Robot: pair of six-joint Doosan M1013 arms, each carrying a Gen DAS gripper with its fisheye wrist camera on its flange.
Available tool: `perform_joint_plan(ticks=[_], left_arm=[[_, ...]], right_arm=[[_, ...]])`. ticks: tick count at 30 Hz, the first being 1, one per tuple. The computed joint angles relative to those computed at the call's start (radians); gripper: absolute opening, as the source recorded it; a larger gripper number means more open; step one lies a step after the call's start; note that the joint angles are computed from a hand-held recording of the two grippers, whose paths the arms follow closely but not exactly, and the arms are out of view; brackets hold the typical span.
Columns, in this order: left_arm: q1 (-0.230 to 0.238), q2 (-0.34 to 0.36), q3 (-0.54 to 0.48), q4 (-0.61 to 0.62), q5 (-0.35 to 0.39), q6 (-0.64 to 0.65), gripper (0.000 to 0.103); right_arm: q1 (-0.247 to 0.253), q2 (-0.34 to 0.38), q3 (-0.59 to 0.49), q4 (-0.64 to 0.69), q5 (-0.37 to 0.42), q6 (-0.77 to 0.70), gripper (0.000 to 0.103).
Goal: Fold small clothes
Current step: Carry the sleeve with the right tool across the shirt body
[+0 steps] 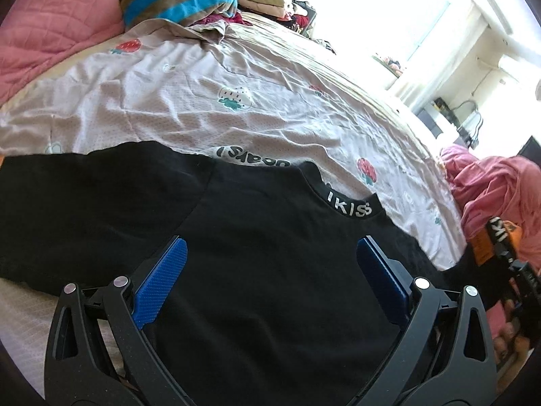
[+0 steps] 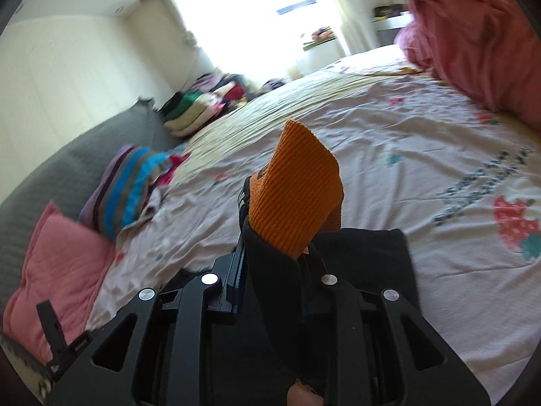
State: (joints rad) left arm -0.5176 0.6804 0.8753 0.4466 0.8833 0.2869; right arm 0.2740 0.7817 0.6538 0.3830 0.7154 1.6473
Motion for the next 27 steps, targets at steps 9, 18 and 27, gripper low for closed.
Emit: perform_joint_plan(ticks=[9, 18, 27], left_arm=[[0.018, -0.045, 0.094, -0.053, -0.156, -0.048, 0.094], [0.040, -0.072, 0.178, -0.179, -0.334, -0.048, 0.094], [0.043, -0.048, 0.157, -0.324, -0.351, 0.073, 0.093]], right_arm=[[0.074, 0.099, -0.169, -0.050, 0.154, -0.084, 0.023], [0.115, 0.164, -0.248, -0.044, 0.273, -0.169, 0.038], [0.107, 0.100, -0.130, 0.033, 0.222, -0.243, 0.053]])
